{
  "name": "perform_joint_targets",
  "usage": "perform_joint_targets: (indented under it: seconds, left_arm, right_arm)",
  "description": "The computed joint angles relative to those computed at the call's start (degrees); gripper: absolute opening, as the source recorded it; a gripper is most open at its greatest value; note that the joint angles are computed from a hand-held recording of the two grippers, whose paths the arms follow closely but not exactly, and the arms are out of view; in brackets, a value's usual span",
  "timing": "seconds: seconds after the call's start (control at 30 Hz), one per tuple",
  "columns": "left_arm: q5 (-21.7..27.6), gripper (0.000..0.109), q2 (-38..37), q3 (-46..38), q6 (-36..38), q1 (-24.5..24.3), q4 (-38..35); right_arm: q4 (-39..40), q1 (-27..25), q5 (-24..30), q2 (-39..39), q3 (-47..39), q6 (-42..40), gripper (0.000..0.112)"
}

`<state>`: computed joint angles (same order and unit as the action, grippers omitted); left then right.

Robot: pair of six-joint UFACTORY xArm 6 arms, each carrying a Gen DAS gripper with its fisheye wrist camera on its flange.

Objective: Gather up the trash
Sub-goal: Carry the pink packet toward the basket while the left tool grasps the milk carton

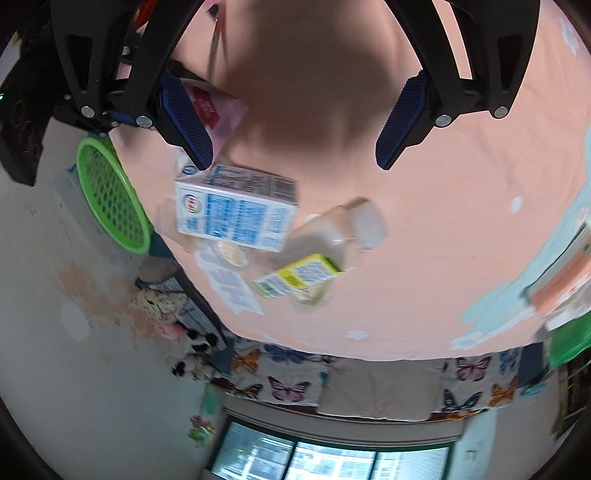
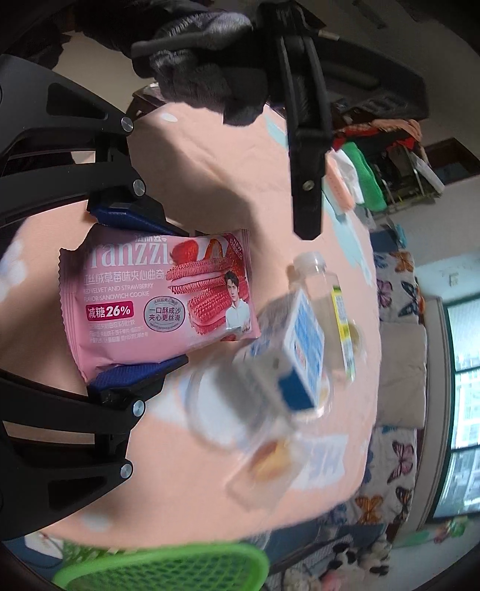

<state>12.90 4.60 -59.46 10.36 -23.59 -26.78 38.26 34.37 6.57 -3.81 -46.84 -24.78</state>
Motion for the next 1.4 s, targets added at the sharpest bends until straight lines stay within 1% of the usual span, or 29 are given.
perform_joint_targets:
  seconds: [0.07,0.1,0.17,0.2,0.27,0.33,0.5,0.57,0.6,0.63,0.77,0.83,0.97,1.07,1.17,1.27,1.4]
  left_arm:
    - [1.34,0.087,1.08,-1.27,-1.10,-0.51,0.80]
    - [2.70,0.087,1.92,-2.46,-0.84,-0.80,-0.21]
    - [3.80,0.087,2.85,-3.72,-1.62,-1.10,-0.68]
    - [4.44,0.087,3.38,-4.46,-2.75,-1.22,-0.71]
    - [5.98,0.087,4.45,-6.15,-5.36,-1.39,-0.71]
    - [7.97,0.087,5.96,-8.66,-10.31,-1.56,1.01]
    - [14.63,0.087,11.24,-17.38,-25.80,-1.86,6.58]
    - [16.77,0.087,13.29,-20.66,-32.55,-1.83,10.01]
    - [17.97,0.087,14.60,-22.67,-35.61,-1.73,10.44]
    - [18.86,0.087,15.64,-24.21,-37.84,-1.62,10.53]
    - [22.24,0.087,19.58,-30.17,-46.77,-1.66,13.62]
    - [23.83,0.087,21.13,-32.36,-51.87,-1.63,16.56]
    - [26.27,0.087,23.66,-35.78,-58.80,-1.41,18.05]
    - [28.32,0.087,25.54,-38.52,-61.68,-1.18,19.51]
    - [29.80,0.087,26.88,-40.23,-62.26,-0.95,18.96]
    - [29.72,0.087,27.44,-40.43,-61.18,-0.65,16.70]
    - [28.82,0.087,27.67,-39.73,-58.56,-0.39,13.88]
  right_arm:
    - [-0.32,-0.66,-0.78,-2.62,2.53,0.55,0.060]
    - [-0.64,-1.15,-1.01,-4.11,3.91,0.80,0.060]
    - [-0.54,-1.62,-1.28,-5.94,5.61,0.92,0.060]
    - [0.45,-1.90,-1.18,-6.93,6.40,0.16,0.060]
    - [-1.63,-2.50,-2.07,-8.59,8.35,1.96,0.059]
    - [-2.35,-3.09,-3.33,-10.23,10.34,2.80,0.059]
    - [3.93,-4.38,-5.66,-12.74,12.91,-2.39,0.059]
    - [9.30,-4.83,-6.36,-13.97,13.65,-7.07,0.059]
    - [10.77,-4.96,-6.56,-14.36,13.86,-8.30,0.059]
    - [14.65,-5.22,-6.58,-14.98,14.00,-11.74,0.059]
    - [23.44,-6.42,-6.17,-16.29,14.27,-19.76,0.059]
    - [25.57,-6.94,-6.30,-16.71,14.55,-21.61,0.059]
    - [29.24,-8.44,-5.94,-17.60,14.78,-25.15,0.060]
    - [30.53,-9.17,-6.31,-18.13,14.63,-26.36,0.059]
    - [32.33,-10.23,-6.52,-18.07,13.87,-27.81,0.059]
    - [32.87,-10.67,-7.33,-17.99,13.71,-28.26,0.059]
    - [30.72,-11.51,-7.99,-18.15,14.23,-25.95,0.059]
